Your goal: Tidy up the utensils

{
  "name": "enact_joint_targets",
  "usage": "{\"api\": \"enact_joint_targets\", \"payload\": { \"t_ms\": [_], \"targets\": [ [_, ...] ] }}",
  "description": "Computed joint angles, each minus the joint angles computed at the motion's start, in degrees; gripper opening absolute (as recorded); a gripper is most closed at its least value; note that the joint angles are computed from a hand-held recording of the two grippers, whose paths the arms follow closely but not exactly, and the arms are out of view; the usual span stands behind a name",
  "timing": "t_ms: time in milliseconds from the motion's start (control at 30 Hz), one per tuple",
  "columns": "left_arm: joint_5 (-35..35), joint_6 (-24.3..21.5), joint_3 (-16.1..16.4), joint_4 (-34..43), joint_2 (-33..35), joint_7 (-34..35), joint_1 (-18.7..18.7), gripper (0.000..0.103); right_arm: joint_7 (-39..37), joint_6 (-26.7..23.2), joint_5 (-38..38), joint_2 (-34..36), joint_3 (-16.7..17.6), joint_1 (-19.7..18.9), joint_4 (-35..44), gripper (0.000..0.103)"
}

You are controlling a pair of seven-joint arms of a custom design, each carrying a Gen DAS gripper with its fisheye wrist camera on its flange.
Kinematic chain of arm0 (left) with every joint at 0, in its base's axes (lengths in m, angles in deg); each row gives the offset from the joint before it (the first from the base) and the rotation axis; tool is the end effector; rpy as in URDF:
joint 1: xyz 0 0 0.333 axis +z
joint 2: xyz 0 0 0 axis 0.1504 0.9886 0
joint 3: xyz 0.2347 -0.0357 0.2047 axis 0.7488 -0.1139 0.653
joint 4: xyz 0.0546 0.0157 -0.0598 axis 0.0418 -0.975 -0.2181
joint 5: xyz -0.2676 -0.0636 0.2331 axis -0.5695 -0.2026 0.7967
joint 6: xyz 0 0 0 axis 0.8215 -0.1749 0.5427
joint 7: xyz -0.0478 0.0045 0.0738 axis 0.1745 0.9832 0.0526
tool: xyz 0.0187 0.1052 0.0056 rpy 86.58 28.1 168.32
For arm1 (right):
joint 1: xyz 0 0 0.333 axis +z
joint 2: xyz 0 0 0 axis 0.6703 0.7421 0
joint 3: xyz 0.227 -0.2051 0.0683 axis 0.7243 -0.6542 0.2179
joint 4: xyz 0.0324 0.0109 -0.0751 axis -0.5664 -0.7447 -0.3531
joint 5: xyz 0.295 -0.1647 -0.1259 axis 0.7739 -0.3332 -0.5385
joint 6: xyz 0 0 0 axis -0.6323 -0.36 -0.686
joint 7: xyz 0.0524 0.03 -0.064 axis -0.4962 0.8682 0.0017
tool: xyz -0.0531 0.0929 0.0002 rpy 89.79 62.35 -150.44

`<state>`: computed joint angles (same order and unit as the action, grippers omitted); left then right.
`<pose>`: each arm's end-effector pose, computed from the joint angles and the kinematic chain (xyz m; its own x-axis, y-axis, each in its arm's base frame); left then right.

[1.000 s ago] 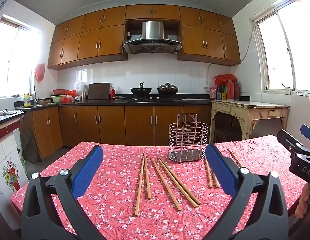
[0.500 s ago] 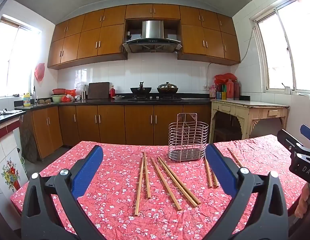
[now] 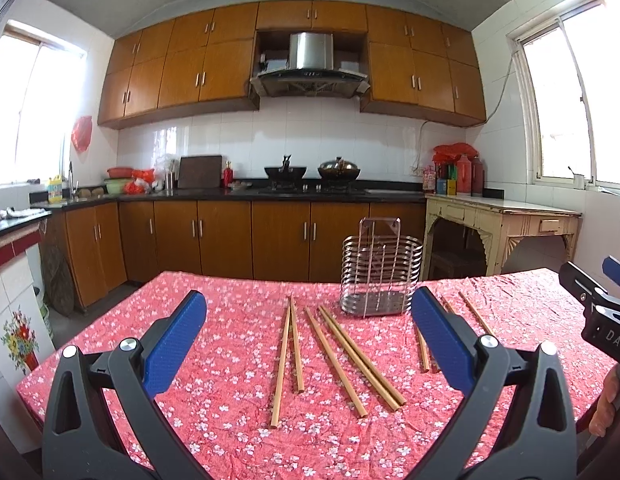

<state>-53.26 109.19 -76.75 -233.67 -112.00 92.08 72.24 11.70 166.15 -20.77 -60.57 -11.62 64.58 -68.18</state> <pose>0.4058 -0.1119 0.4944 0.5528 -0.8333 0.0105 -0.1350 -0.1021 -0.9856 0.5252 0.2905 0.4949 0.4501 -0.8923 -0.0354 -0.1735 -0.0485 -0.9836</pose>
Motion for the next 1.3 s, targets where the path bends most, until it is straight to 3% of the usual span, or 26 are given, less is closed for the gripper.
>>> {"api": "enact_joint_targets", "payload": {
  "t_ms": [33,167,200,267,333,400,467,667,733,933,1033,1167,1233,1300],
  "targets": [
    [0.11,1.07,-0.23,-0.62,0.44,-0.02,1.13,0.101,-0.59,-2.42,1.26,0.62,-0.53,0.40,1.29,0.099],
    [1.27,-5.75,0.03,1.28,7.69,2.27,0.15,0.101,-2.83,-17.74,7.76,4.05,-4.10,2.66,9.51,0.099],
    [2.01,-6.96,0.25,1.64,9.60,2.49,-0.15,0.101,-2.58,-22.26,8.32,5.16,-4.62,2.58,12.03,0.095],
    [3.26,-9.34,0.68,2.19,13.44,2.79,-0.85,0.101,-0.80,-33.73,8.26,8.49,-9.11,5.07,18.97,0.077],
    [4.40,-10.88,1.31,2.48,16.62,2.81,-1.53,0.101,2.20,-45.47,5.84,12.82,-10.83,5.23,27.13,0.058],
    [5.59,-12.23,1.88,2.77,19.10,2.67,-1.96,0.101,3.85,-51.18,4.35,16.34,-9.83,3.98,32.42,0.048],
    [6.67,-14.23,1.78,3.30,21.14,2.28,-2.33,0.101,7.10,-55.62,1.34,19.74,-11.16,4.71,37.33,0.041],
    [10.42,-16.53,3.73,4.22,27.25,1.88,-4.09,0.097,11.22,-61.96,-4.79,24.67,-11.70,5.05,44.91,0.024],
    [11.88,-16.79,4.30,4.61,29.64,1.94,-4.51,0.091,13.32,-61.72,-7.06,24.73,-13.00,5.90,44.91,0.008],
    [15.35,-18.41,6.57,7.66,40.18,3.71,-6.29,0.060,15.29,-62.05,-6.31,25.49,-11.33,3.81,46.39,0.008],
    [15.71,-19.50,9.54,8.53,44.27,5.27,-9.28,0.045,15.59,-62.00,-6.65,25.30,-11.18,3.76,46.17,0.008],
    [14.48,-20.45,14.47,8.89,47.72,7.72,-14.76,0.035,15.95,-61.81,-6.64,25.17,-10.93,3.64,45.94,0.008],
    [15.17,-21.74,15.61,9.18,48.17,7.55,-16.61,0.035,16.52,-62.13,-6.76,25.66,-11.16,3.77,46.76,0.008],
    [15.65,-23.17,16.89,10.05,49.09,7.83,-18.24,0.028,17.10,-62.85,-7.22,26.49,-11.61,3.93,48.25,0.008]
  ]
}}
